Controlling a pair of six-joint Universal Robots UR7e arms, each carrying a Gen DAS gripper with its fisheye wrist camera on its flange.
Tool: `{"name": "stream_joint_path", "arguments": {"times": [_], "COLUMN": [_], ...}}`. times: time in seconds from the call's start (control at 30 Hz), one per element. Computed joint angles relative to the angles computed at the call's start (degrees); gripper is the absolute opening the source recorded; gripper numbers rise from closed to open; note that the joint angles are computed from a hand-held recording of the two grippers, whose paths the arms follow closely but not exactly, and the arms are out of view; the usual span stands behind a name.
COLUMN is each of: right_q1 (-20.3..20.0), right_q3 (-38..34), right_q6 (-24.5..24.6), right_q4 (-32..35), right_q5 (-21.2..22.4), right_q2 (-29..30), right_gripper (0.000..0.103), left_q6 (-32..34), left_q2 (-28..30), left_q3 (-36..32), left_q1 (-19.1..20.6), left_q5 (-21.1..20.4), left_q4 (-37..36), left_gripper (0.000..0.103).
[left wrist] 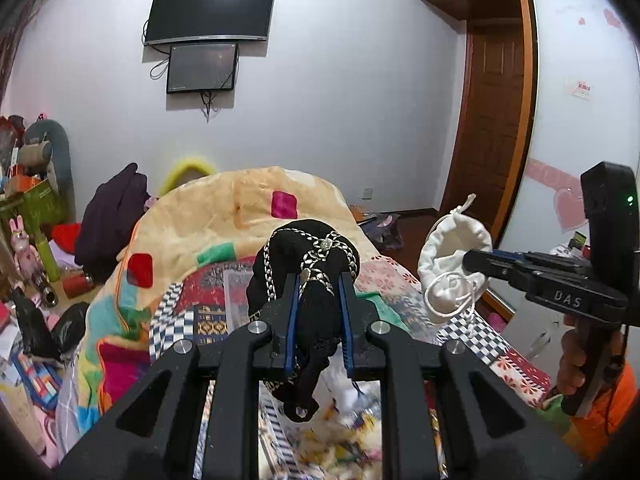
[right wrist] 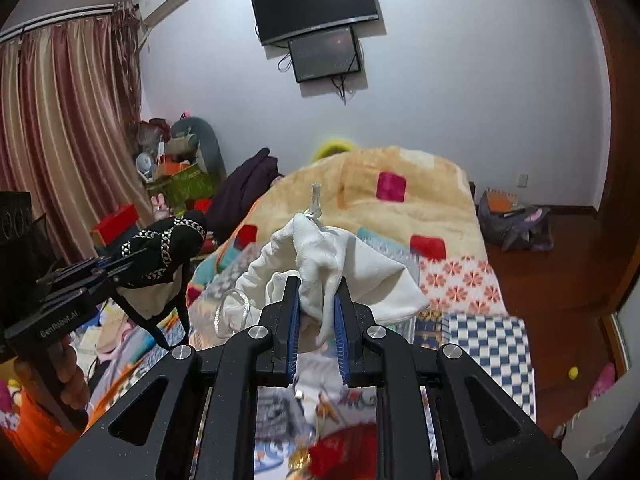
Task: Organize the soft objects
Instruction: 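Place the white pouch and black hat into the clear box with both grippers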
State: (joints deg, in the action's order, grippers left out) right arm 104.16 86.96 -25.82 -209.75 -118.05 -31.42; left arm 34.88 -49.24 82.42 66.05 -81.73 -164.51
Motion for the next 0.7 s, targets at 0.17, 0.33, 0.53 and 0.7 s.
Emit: {"name": "stream_joint_path", "arguments": {"times": [0.17,0.33,0.53,0.7], "right_q1": [-0.4,-1.4,-2.9,-3.7], "right_q3": [-5.0,-9.5,-13.6,-16.1], "right_q6": [-1.3,-1.6,-0.6,1.1], "right_q4": [2.7,7.0,14.1,20.3], "right_q5": [-0.5,-0.8,-2.7,-4.7], "right_q2": [2.1,4.4,6.4,7.7], "right_gripper": [0.014,0.014,0.014,0.014], "left_q6": [0.1,0.8,1.8,1.9], "left_q2": [4.4,8.3,13.2,17.0], "left_q3": [-6.1,-10.9,-16.8,-21.7], "left_q1": [0.4,1.2,2.1,2.6], "left_q5": [1.2,2.0,3.4,5.8], "left_q4": [1.8,3.4,8.0,14.9], "left_gripper": [0.017,0.017,0.017,0.017]}}
